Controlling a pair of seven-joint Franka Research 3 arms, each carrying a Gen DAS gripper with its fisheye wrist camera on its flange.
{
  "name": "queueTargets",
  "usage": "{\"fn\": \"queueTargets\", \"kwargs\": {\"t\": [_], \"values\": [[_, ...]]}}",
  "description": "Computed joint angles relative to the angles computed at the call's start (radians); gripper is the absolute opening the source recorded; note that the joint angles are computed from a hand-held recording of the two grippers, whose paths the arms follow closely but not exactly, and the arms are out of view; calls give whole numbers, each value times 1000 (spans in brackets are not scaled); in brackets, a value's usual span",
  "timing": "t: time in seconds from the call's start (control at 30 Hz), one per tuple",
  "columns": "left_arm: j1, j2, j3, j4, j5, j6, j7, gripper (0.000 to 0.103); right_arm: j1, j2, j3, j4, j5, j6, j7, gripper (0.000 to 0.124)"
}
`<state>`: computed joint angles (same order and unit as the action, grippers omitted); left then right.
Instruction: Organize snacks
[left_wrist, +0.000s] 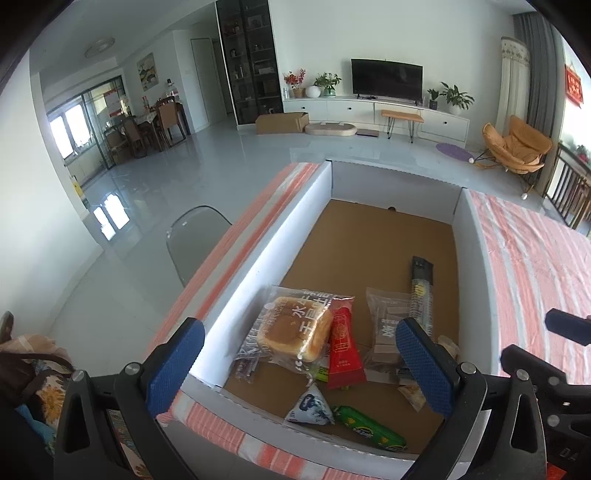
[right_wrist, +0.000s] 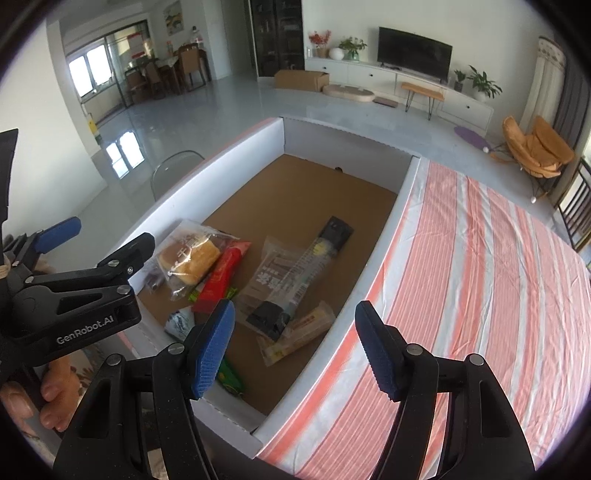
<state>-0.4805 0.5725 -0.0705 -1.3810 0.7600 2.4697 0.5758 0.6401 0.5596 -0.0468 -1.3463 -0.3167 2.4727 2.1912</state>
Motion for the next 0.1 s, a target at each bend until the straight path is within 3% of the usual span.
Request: {"fn": "queueTargets", "kwargs": {"t": [0.1], "values": [[-8,-7,10,-13,18,10,-28,103,-1,4,2,5,5,-2,-3,71]]}}
